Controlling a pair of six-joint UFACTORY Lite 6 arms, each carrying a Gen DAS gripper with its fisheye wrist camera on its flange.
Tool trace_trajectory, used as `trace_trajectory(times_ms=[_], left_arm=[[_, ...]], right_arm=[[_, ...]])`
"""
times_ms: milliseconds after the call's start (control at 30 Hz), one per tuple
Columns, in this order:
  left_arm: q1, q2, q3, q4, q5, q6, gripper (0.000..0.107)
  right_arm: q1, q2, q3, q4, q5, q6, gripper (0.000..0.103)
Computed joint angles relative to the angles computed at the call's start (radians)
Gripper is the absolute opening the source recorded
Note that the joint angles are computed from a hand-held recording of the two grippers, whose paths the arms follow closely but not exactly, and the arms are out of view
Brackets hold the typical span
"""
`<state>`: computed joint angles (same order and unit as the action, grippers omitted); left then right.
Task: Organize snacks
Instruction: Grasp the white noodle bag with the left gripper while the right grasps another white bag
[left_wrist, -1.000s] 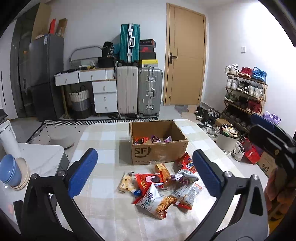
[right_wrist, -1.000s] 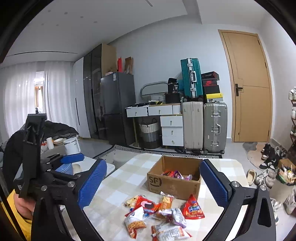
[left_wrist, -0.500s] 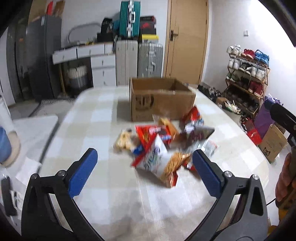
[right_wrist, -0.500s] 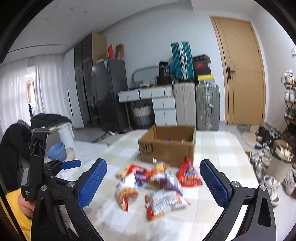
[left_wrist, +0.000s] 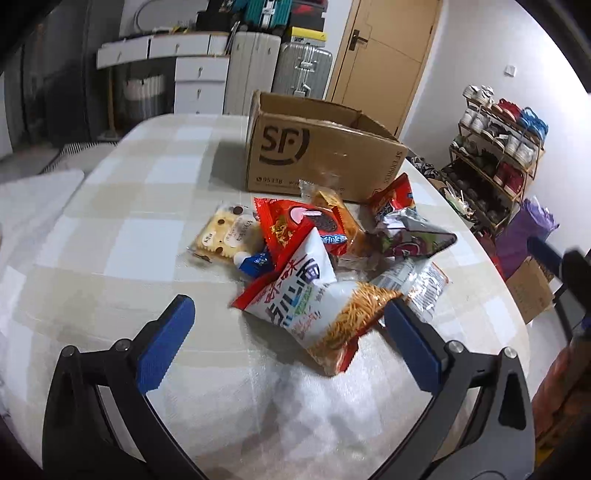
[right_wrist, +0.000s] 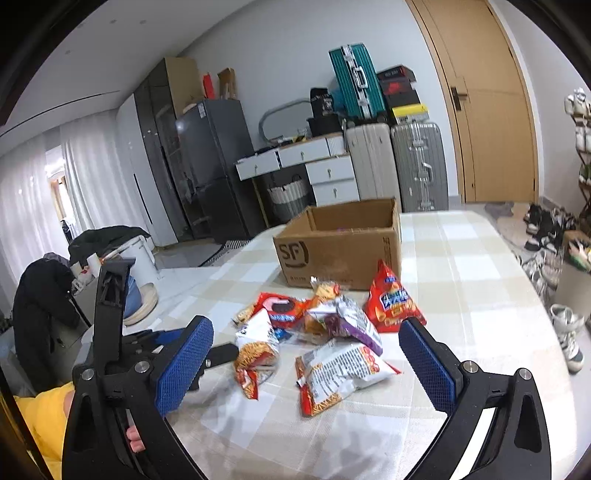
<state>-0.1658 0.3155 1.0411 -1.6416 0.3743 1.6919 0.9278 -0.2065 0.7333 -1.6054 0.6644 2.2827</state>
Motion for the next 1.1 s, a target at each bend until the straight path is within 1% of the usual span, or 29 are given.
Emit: trace_trajectory(times_ms=[33,100,167,233,333,433,500,533,567,600,633,700,867,900,933,1067,1100], left_arm=[[-0.008,0.044,0.041,0.017,-0.003,-0.026,0.102],[-0.004,0.074,0.076,0.058,0.005,-0.080,0.102],[-0.001,0.132,0.136,0.124,0.016,-0.181,0.102],[0.012,0.212,0.222,0.218,0.073,-0.320,0.102],[0.025,0.311,0.331,0.320,0.143,-0.480,0.102],[0.024,0.369,0.397,0.343,0.179,-0.532,0.097],[0.023,0.393,0.414,0.314,0.205,-0.513,0.086],[0.020,0.405,0.427,0.309,0.213,-0.514,0.084],[0.017,0.408,0.428,0.295,0.211,-0.502,0.081],[0.015,0.412,0.429,0.270,0.211,-0.479,0.074],[0.015,0.421,0.439,0.258,0.217,-0.471,0.073],[0.022,0.422,0.433,0.228,0.227,-0.439,0.064],[0.029,0.422,0.424,0.203,0.239,-0.397,0.055],[0.032,0.405,0.403,0.193,0.244,-0.386,0.049],[0.034,0.406,0.404,0.192,0.257,-0.383,0.048],[0.022,0.373,0.375,0.192,0.236,-0.367,0.046],[0.035,0.355,0.342,0.176,0.242,-0.334,0.045]], right_arm=[[-0.014,0.009,-0.008,-0.021,-0.016,0.024,0.102],[-0.038,0.011,-0.018,-0.046,-0.042,0.048,0.102],[-0.055,0.019,-0.032,-0.081,-0.059,0.089,0.102],[-0.070,0.020,-0.048,-0.108,-0.073,0.121,0.102],[-0.086,0.026,-0.060,-0.137,-0.090,0.162,0.102],[-0.108,0.034,-0.072,-0.175,-0.115,0.206,0.102],[-0.116,0.040,-0.078,-0.189,-0.126,0.224,0.102],[-0.124,0.047,-0.080,-0.204,-0.135,0.241,0.102],[-0.124,0.050,-0.084,-0.214,-0.137,0.257,0.102],[-0.121,0.052,-0.085,-0.216,-0.136,0.264,0.102],[-0.123,0.056,-0.087,-0.225,-0.138,0.277,0.102],[-0.123,0.056,-0.091,-0.232,-0.140,0.286,0.102],[-0.123,0.066,-0.086,-0.236,-0.147,0.293,0.102],[-0.124,0.069,-0.085,-0.234,-0.148,0.292,0.102],[-0.126,0.075,-0.082,-0.240,-0.155,0.297,0.102],[-0.126,0.090,-0.072,-0.227,-0.162,0.290,0.102],[-0.126,0.091,-0.071,-0.226,-0.164,0.293,0.102]])
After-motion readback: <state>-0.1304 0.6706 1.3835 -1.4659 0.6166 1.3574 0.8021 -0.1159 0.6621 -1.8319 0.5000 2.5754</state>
